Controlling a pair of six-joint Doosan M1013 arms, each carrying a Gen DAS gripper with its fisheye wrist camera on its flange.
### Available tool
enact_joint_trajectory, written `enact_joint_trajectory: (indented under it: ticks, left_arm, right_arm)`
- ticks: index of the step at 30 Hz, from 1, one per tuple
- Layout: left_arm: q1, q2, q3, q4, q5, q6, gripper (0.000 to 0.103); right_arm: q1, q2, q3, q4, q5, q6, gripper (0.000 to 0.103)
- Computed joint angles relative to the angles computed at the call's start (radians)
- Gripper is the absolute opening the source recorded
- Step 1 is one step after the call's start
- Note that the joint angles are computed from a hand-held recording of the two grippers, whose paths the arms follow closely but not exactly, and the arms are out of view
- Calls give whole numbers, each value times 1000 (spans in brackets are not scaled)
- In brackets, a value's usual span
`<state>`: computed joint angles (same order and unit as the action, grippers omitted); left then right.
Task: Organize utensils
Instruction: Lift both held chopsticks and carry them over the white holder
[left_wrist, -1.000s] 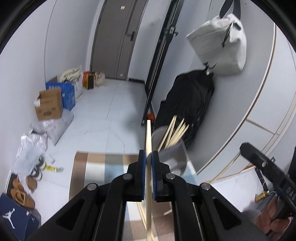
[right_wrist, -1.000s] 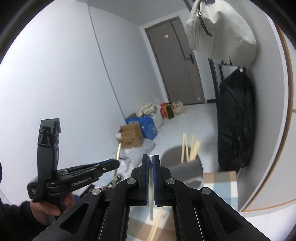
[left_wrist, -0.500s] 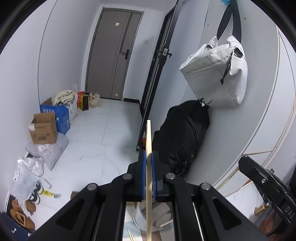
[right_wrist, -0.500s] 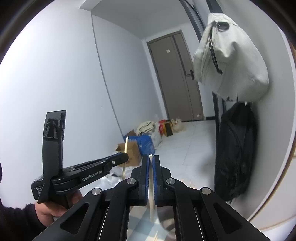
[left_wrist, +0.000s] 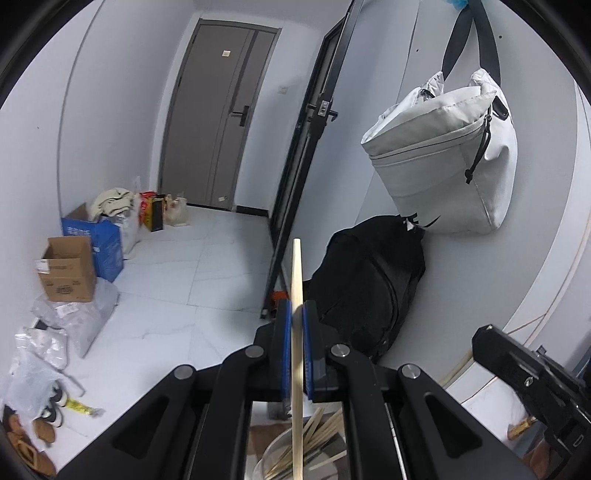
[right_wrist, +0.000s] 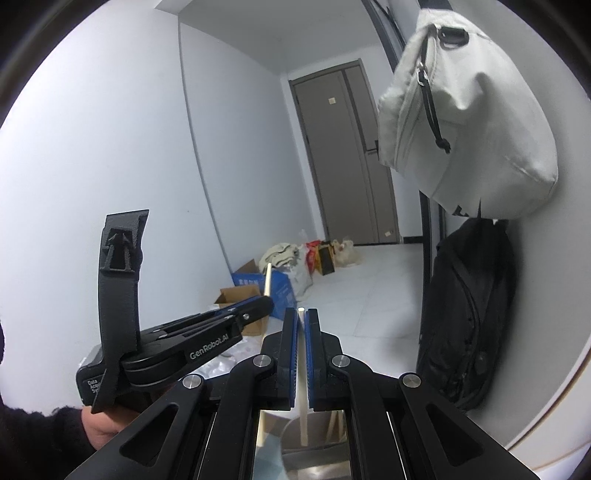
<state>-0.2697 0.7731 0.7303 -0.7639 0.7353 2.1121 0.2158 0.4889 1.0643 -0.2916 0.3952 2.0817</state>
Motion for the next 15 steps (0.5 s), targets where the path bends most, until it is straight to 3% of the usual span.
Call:
enact_joint_trajectory:
  ticks: [11, 15]
  left_arm:
    - [-7, 57, -53, -11, 15, 14, 2]
    - [-7, 58, -44, -41, 31, 73, 2]
  right_arm:
    - [-16, 28, -17, 51, 15, -29, 3]
    - [-19, 43, -28, 74, 28, -55, 3]
